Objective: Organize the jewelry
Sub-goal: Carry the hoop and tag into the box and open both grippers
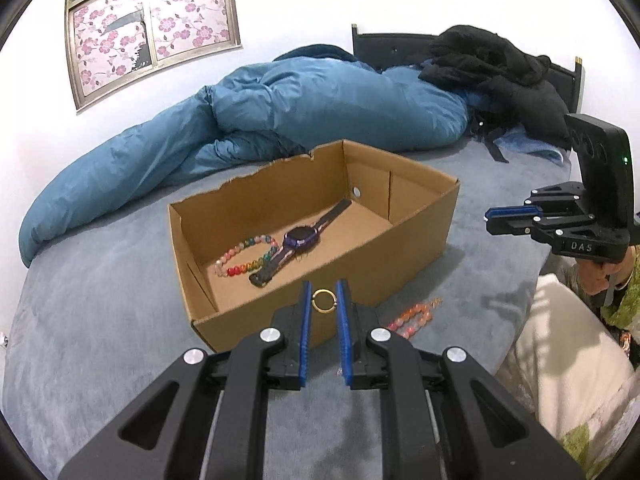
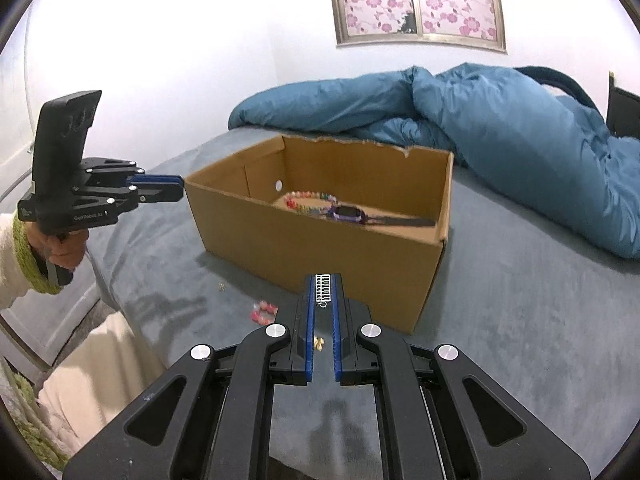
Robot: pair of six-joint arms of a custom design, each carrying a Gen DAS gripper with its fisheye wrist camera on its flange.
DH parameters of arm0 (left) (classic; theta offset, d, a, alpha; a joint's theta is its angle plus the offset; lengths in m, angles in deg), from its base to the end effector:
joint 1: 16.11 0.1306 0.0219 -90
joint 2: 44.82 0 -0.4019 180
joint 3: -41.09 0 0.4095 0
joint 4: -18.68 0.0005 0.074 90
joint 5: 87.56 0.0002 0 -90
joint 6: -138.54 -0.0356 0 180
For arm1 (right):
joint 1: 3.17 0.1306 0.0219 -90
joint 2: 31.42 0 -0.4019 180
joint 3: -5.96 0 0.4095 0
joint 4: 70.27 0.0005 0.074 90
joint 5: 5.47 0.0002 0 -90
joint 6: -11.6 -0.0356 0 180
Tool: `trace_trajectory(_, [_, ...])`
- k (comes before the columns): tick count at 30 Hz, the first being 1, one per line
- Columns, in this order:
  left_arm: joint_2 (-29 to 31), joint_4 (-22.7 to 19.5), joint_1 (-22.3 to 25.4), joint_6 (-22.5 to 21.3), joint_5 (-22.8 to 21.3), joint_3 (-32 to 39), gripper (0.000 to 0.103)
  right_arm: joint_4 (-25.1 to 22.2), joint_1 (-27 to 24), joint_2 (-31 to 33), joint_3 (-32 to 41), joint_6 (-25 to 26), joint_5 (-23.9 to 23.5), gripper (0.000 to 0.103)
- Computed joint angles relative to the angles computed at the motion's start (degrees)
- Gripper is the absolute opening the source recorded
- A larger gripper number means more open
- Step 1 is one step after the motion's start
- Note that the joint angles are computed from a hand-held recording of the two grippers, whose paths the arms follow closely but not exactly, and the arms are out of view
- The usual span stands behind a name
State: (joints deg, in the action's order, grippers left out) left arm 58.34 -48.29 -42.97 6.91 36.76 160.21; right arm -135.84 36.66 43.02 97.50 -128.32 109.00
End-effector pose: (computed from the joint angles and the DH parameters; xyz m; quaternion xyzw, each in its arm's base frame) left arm 0.5010 -0.2768 0.5540 0.5883 0.6892 -0.2348 0.3520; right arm 0.2984 0.2291 0.5584 0.1552 0.9037 0.1040 0.3853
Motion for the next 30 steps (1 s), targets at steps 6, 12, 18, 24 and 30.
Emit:
trace_trajectory(6, [0.9,1.5,-0.7,2.6,1.2,2.3,0.011,2.2,-1.6,0.7,1.8,3.3,0.5,0.006])
trace_trajectory(12, [3.2,3.6,-1.9,6.3,1.2,6.1,0.011,5.7,-4.9,2.6,3.7,7.7,-0.5,0.006])
trace_trajectory(18, [7.6,3.5,-3.4,10.2,-1.9,11.8,0.011,8.3,-9.3,4.7,4.6,8.0,-3.0,0.006])
trace_trajectory(24, [12.1,1.3,-5.0,11.5,-6.4,16.7,0.011,6.3,-11.6,7.6,5.7,6.3,-5.8,0.006])
trace_trajectory(30, [13.9,0.3,-5.6,11.6,-8.5,18.0,0.012,4.5,-12.1,8.7,5.6,5.5,-7.7,0.007])
